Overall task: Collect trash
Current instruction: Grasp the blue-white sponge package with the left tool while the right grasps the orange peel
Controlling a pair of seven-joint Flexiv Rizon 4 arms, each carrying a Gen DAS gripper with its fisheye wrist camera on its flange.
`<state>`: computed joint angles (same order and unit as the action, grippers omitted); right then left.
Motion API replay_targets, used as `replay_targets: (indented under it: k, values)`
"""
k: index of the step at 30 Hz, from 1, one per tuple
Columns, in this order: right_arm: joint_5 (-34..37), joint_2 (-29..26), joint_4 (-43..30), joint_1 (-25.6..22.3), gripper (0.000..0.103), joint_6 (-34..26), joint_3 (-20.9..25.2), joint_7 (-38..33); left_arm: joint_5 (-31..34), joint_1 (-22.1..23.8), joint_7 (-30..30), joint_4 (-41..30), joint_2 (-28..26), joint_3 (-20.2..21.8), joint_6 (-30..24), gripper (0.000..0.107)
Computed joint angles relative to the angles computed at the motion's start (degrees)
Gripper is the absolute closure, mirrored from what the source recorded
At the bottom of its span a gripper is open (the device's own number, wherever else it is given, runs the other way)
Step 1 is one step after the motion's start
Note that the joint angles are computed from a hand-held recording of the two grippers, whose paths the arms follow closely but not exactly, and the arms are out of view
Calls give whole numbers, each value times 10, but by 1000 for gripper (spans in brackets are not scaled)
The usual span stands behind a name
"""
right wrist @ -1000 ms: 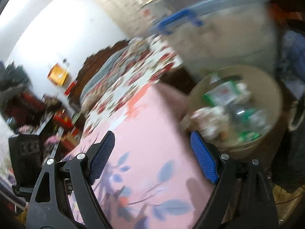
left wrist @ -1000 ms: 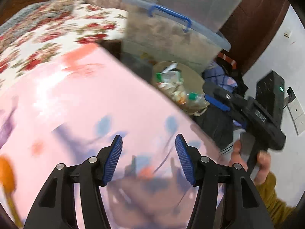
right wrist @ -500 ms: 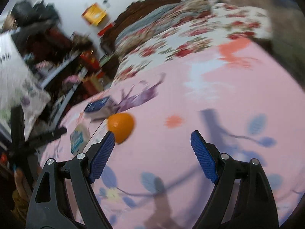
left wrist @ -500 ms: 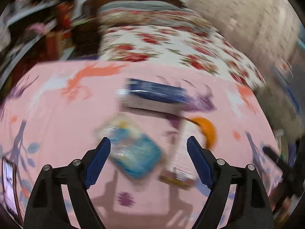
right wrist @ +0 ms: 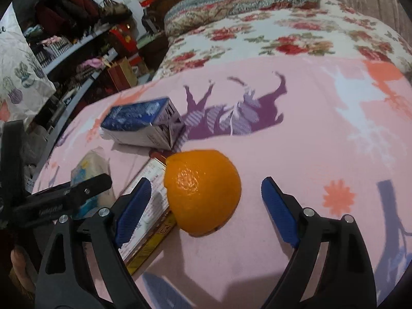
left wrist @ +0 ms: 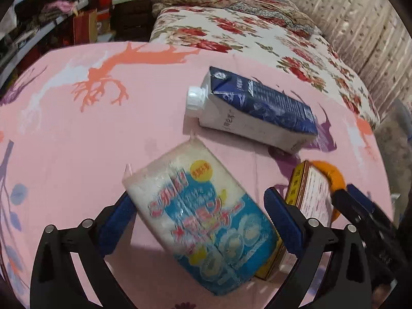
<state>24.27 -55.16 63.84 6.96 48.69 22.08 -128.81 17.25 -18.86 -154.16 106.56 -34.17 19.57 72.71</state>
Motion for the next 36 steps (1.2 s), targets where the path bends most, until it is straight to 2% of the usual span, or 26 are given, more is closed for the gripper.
replay_targets:
  k: [1, 3, 5, 8, 13, 20, 22, 24, 26, 28, 30, 31, 33, 36]
  values:
    - [2, 2, 8, 0, 27, 13, 1, -8, 8, -8, -4, -1, -1, 7, 0, 13]
    - [13, 3, 4, -15, 49, -16, 17, -18, 30, -27, -21, 4, 1, 26, 9, 18]
    - [26, 12, 14, -21, 60, -20, 19, -23, 42, -30, -29, 17, 5, 30, 32, 22]
    - [38, 36, 57, -26, 67, 18, 17, -47, 56, -42, -35, 37, 13, 41, 54, 24]
    - [61, 61, 105, -57, 71, 15, 24, -67, 65, -51, -26, 83, 34, 44, 103, 24]
    - [112, 101, 159, -115, 71, -37, 27, -103, 53, -98, 11, 145, 55, 67, 164, 23]
    - [129, 109, 169, -128, 71, -52, 22, -110, 44, -96, 20, 168, 61, 63, 201, 23]
    - [144, 117, 178, -139, 70, -63, 15, -117, 37, -78, 33, 194, 68, 42, 247, 23]
    - [157, 126, 190, -144, 68, -63, 9, -130, 27, -77, 46, 203, 72, 33, 266, 23]
    - [168, 133, 201, -146, 60, -55, 5, -145, 15, -81, 60, 205, 72, 30, 270, 22]
    - [187, 142, 211, -148, 22, -35, 6, -167, 1, -82, 76, 202, 70, 23, 264, 22]
    - [198, 149, 221, -146, 21, -9, 8, -185, -9, -89, 82, 198, 67, 26, 256, 21]
    - [198, 155, 229, -139, 21, 6, 5, -202, -24, -100, 93, 197, 64, 32, 254, 20]
    - [198, 166, 244, -132, 21, 35, 5, -225, -49, -151, 102, 193, 59, 74, 227, 17]
